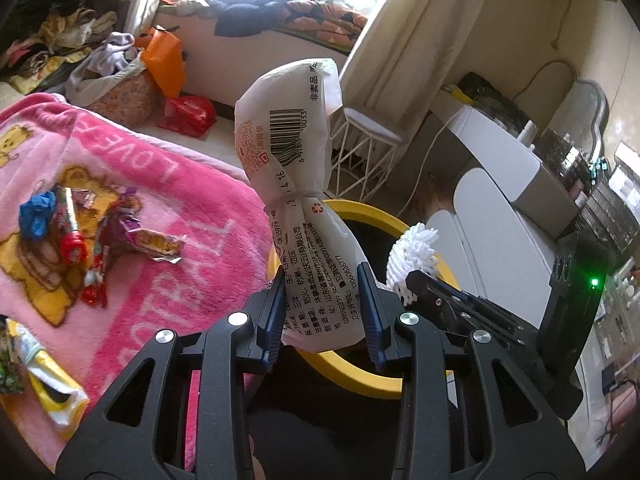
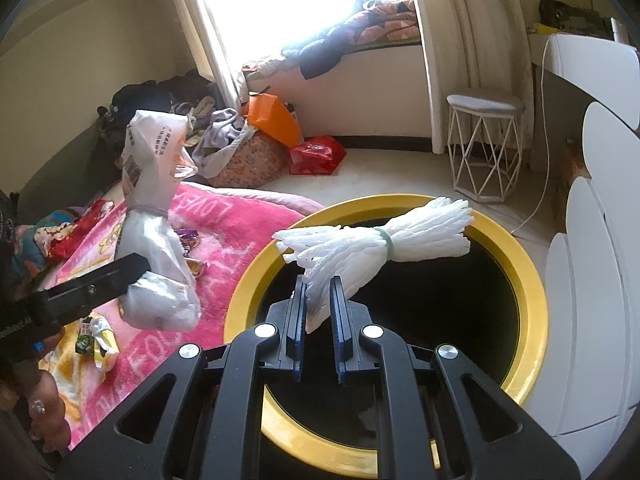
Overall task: Collect trash
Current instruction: 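Carry the white bag and foam net over the yellow bin with both tools, then open both tools to drop the white bag and foam net into the bin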
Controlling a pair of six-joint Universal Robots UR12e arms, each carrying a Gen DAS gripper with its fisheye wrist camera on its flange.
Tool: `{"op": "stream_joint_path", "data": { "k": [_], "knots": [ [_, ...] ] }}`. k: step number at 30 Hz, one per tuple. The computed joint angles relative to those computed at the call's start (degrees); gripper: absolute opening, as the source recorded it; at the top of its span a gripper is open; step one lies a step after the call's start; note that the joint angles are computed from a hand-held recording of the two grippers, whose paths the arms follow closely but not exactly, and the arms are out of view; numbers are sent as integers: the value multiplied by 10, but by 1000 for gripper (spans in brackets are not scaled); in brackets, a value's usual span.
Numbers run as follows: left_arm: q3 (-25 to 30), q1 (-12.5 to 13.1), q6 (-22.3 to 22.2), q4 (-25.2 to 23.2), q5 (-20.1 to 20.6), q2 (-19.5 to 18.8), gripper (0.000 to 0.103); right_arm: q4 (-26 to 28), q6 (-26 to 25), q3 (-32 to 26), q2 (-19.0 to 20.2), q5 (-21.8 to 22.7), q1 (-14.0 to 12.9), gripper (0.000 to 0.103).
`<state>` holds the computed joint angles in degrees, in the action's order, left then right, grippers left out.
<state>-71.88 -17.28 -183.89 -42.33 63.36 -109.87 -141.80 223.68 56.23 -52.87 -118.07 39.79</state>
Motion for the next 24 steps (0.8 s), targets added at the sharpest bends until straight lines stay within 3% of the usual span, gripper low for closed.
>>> {"op": "stream_joint_path", "data": {
  "k": [7, 21, 24],
  "knots": [
    [17, -7, 17, -30, -3, -13, 27, 13, 27, 14, -10, 28, -8, 11],
    [41, -19, 50, -71, -5, -31, 28, 21, 66, 31, -23, 28, -11, 14],
    [45, -19, 49, -76, -10, -34, 29, 13, 78, 40, -28, 22, -13, 27]
  ]
}}
